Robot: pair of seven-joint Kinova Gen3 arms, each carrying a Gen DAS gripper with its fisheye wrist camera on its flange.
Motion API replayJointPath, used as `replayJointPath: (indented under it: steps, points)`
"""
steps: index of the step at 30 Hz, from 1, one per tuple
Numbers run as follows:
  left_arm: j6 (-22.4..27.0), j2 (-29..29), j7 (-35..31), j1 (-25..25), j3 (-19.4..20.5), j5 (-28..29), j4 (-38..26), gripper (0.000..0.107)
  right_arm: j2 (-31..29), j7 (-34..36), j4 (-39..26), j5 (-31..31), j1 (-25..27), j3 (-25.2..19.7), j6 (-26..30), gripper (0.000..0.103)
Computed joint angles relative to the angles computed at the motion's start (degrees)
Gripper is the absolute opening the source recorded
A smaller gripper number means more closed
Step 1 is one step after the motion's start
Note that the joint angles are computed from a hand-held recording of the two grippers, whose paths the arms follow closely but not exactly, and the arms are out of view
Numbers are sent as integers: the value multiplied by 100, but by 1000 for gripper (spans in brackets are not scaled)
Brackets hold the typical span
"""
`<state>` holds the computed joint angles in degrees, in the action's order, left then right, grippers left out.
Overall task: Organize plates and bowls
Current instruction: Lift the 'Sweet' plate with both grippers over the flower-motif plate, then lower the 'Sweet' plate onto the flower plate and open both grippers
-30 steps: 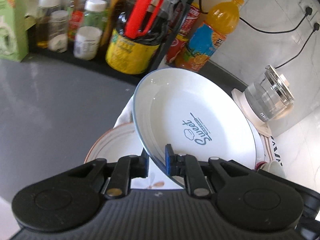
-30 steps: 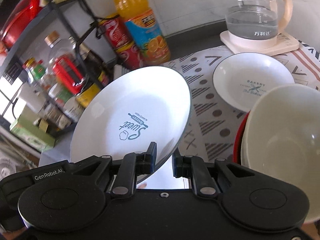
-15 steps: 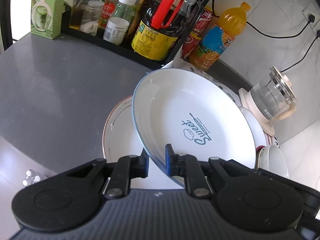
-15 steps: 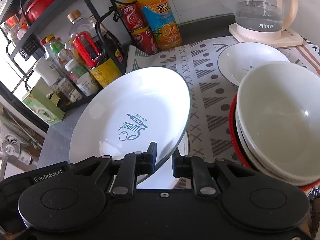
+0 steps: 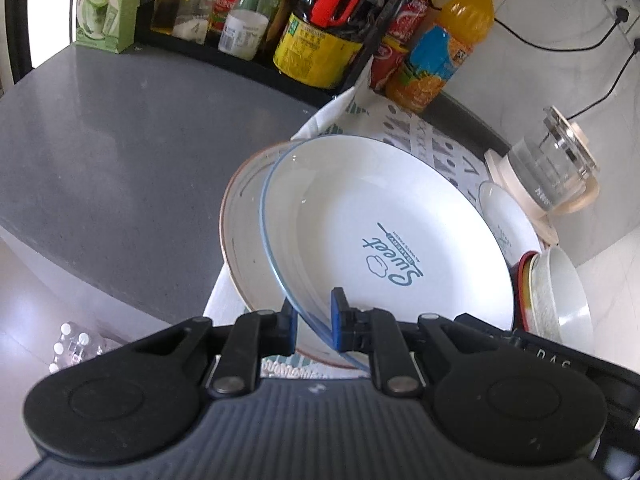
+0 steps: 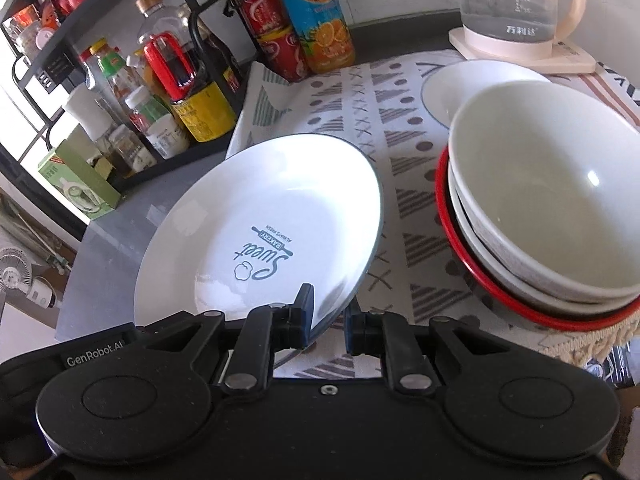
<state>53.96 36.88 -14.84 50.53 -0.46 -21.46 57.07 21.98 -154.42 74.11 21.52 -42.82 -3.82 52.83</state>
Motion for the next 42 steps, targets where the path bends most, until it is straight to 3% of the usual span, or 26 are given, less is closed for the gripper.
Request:
replayJointPath:
  steps: [18, 22, 26, 28, 31, 42]
  points:
    - [83, 181, -742, -483, 301, 699, -226, 16, 357, -70, -601, -209, -7, 88, 562, 14]
    - [376, 338, -1539, -700, 503, 970, -609, 28, 446, -86, -747, -202, -2, 125, 666, 13]
    - [649, 354, -1787, -742, 429, 1155, -798, 31, 534, -36, -878, -212, -9, 146, 786, 12]
    - [652, 270, -1777, -701, 335, 1118, -747, 47, 577, -10, -937, -238, 0, 149, 823, 12]
    - [887, 226, -1596, -495, 87, 789, -828, 60, 623, 22, -982, -241, -8, 162, 824, 11]
    - [895, 288, -1429, -630, 80, 560, -696, 61, 834, 222, -1234, -381, 34, 195, 1011, 14]
